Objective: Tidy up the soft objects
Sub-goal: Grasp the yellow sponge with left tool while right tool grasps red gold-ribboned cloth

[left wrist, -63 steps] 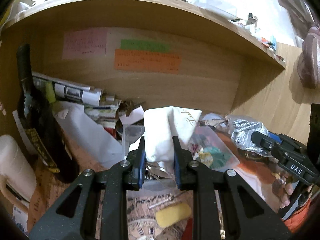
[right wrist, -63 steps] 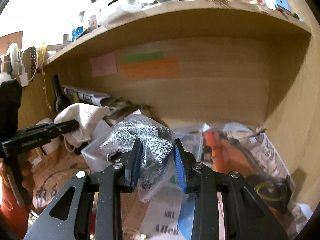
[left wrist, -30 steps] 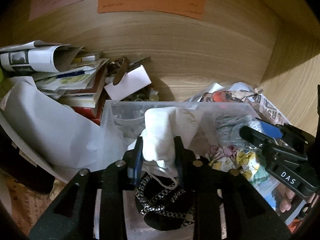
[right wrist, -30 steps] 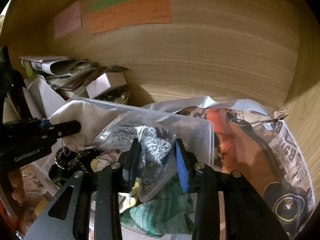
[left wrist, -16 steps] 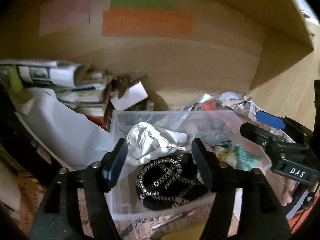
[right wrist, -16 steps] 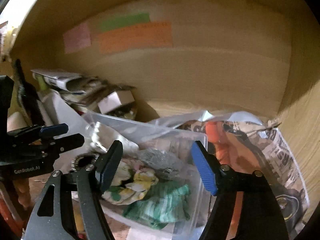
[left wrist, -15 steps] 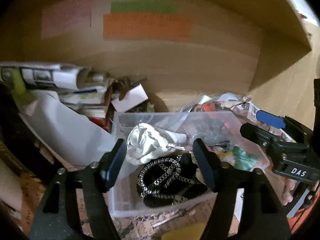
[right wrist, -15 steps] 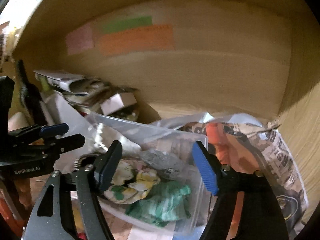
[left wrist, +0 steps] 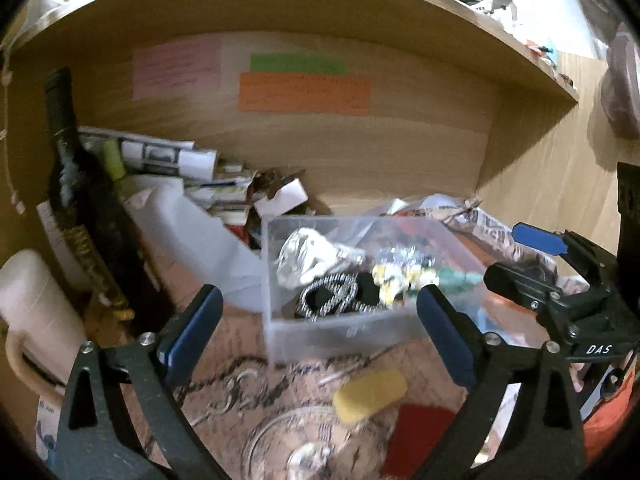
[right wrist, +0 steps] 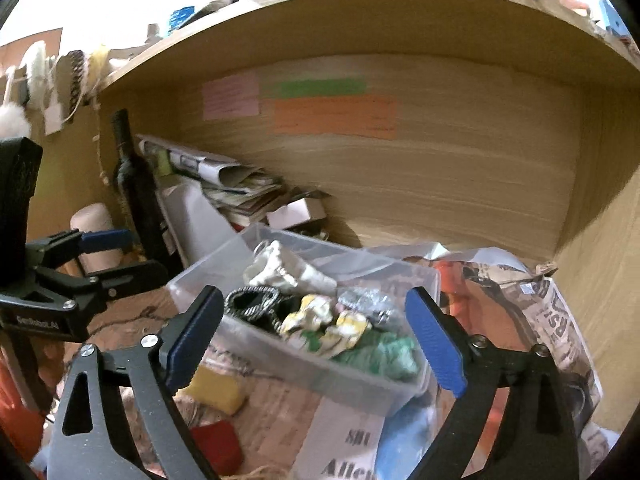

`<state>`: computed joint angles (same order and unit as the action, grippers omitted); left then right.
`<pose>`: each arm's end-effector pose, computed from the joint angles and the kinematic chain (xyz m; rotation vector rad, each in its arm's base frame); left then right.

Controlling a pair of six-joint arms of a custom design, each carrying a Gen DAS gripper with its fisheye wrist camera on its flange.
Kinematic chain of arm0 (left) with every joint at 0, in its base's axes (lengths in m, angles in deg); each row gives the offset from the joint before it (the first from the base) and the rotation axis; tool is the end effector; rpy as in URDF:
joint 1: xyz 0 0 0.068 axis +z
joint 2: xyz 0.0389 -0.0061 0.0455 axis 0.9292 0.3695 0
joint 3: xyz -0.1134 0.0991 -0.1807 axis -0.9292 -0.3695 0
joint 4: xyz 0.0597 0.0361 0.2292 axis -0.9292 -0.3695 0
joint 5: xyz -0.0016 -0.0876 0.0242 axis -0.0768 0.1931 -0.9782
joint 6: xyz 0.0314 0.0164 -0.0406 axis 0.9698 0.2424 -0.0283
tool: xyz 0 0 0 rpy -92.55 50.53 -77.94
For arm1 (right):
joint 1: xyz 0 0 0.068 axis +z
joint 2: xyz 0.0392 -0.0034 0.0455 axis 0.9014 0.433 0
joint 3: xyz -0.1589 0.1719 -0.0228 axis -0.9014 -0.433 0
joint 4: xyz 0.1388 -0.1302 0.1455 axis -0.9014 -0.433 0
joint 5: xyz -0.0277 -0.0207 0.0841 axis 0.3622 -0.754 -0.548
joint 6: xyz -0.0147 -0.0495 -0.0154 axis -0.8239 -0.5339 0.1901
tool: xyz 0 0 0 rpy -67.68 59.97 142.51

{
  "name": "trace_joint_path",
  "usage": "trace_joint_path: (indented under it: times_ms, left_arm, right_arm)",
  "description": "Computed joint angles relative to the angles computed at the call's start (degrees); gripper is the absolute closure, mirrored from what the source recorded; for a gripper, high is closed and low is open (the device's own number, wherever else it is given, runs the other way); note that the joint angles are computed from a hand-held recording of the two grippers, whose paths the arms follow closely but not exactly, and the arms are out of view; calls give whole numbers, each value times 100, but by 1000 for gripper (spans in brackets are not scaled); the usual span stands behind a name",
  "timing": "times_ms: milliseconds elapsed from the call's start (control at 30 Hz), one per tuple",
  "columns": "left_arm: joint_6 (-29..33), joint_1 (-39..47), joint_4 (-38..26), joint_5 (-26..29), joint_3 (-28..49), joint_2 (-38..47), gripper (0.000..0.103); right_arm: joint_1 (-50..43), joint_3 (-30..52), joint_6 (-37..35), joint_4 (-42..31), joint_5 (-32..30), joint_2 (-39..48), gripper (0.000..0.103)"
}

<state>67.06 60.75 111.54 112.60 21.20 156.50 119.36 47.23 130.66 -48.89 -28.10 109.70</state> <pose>0.3200 -0.0606 0.1166 0.7167 2.0152 -0.4973 0.2179 0.2644 0.1623 0.1474 2.1340 -0.0840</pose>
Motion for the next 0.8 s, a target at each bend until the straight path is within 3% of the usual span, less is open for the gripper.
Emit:
trace_joint_path:
  times_ms: [200, 367, 667, 800]
  left_arm:
    - [327, 240, 31, -135, -347, 203, 4]
    - [511, 307, 257, -379, -715, 431, 4]
    - [651, 465, 514, -458, -1135, 766, 4]
    - [646, 451, 477, -455, -1110, 869, 4]
  right_arm:
    - [318, 8, 650, 26, -309, 367, 11]
    - [495, 53, 1059, 292, -930, 891, 11]
    - [619, 389, 1135, 512, -1928, 1605, 11]
    - [720, 650, 1206, 257, -1907, 1872, 12]
